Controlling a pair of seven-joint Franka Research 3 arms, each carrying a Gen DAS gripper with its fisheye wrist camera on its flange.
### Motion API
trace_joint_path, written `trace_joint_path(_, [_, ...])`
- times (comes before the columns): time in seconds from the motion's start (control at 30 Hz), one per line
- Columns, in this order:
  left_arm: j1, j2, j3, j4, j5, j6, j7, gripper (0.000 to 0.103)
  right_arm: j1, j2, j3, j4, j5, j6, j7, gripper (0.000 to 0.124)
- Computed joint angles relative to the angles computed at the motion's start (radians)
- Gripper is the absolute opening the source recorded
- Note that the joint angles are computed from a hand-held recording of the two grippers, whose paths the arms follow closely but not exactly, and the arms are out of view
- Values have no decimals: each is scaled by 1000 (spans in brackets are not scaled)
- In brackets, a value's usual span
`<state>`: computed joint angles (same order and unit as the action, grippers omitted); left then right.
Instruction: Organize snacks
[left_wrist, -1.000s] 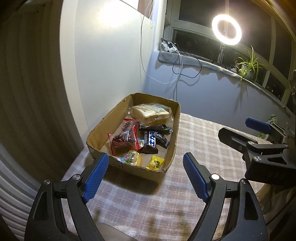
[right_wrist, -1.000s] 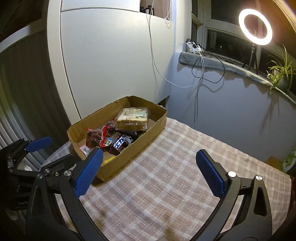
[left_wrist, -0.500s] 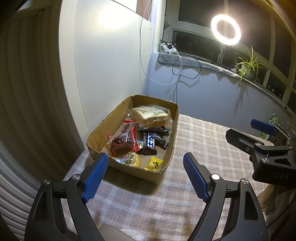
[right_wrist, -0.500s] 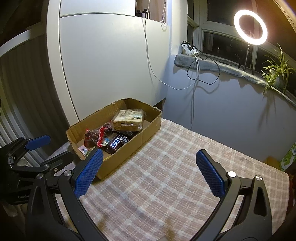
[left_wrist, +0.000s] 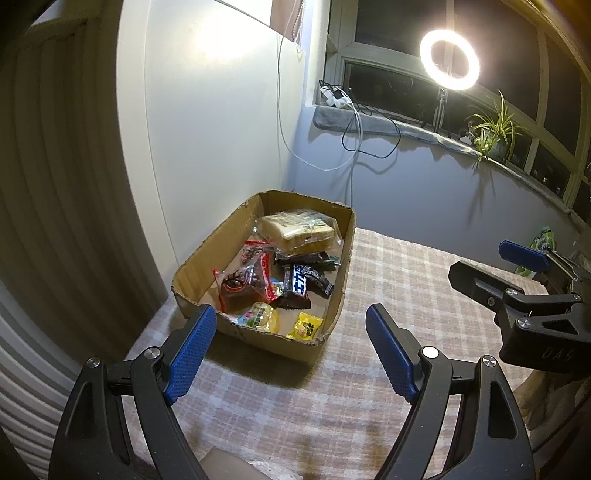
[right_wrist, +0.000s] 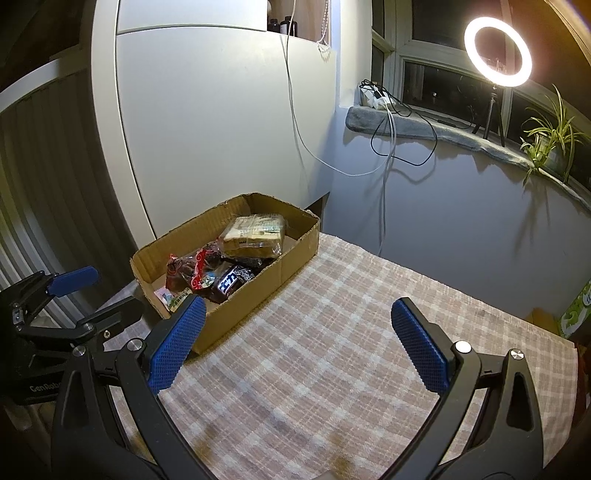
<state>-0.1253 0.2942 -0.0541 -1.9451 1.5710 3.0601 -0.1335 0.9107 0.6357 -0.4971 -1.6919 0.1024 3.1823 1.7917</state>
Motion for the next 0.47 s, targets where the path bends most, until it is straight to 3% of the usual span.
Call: trace_joint_path(0.47, [2, 1, -11, 2, 20, -7, -18, 83, 6, 2, -8, -2, 0, -4, 5, 102])
